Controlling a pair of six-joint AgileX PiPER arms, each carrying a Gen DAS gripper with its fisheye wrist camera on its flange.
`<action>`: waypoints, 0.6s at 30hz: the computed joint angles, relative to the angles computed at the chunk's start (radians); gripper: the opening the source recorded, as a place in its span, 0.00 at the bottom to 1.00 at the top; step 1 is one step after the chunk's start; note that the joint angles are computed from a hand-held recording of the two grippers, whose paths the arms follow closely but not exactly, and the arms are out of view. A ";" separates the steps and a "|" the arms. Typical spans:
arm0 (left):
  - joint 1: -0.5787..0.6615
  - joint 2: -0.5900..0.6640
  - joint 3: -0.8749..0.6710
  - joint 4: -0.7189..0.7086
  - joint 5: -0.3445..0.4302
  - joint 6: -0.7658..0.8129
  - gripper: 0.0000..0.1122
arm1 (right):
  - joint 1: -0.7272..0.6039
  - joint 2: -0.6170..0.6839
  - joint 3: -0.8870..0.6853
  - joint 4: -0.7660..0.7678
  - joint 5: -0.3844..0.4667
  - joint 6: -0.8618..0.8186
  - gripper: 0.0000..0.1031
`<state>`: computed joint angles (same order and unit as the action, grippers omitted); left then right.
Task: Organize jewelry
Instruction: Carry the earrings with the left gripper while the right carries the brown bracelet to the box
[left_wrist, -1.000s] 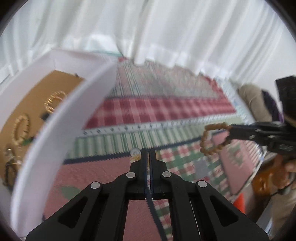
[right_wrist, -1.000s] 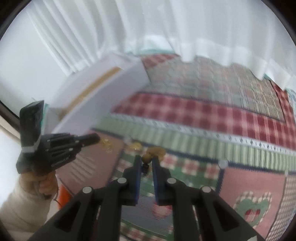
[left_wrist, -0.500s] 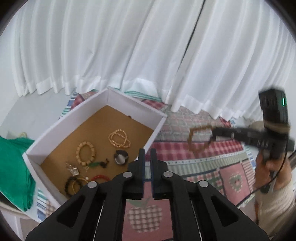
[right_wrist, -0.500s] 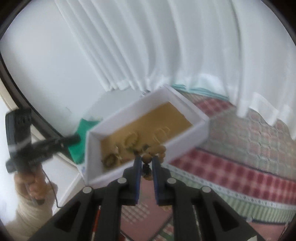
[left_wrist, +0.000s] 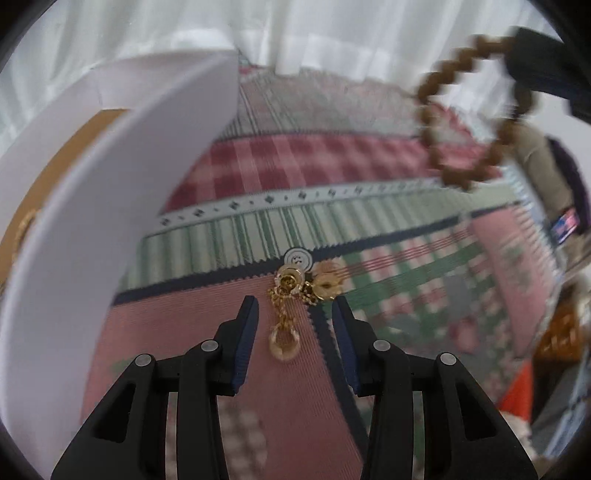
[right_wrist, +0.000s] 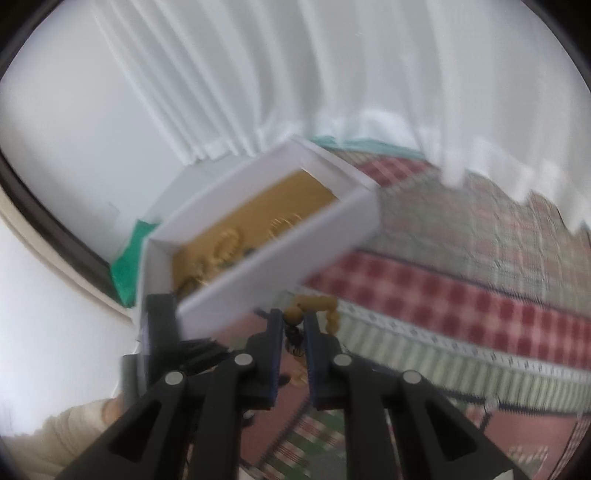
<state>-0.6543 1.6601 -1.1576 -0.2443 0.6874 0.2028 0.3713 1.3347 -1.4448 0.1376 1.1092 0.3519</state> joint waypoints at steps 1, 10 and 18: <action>-0.023 0.019 -0.002 0.047 -0.022 -0.046 0.38 | -0.018 -0.028 0.055 0.005 -0.015 -0.006 0.12; -0.057 0.102 0.000 0.109 -0.147 -0.121 0.19 | -0.192 -0.197 0.400 0.152 -0.121 -0.132 0.12; 0.056 -0.036 -0.030 -0.195 -0.011 0.091 0.19 | -0.212 -0.237 0.427 0.164 -0.130 -0.147 0.12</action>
<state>-0.5985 1.6241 -1.1875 -0.4391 0.6766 0.2940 0.1590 1.0977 -1.0180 0.3017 0.9792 0.2050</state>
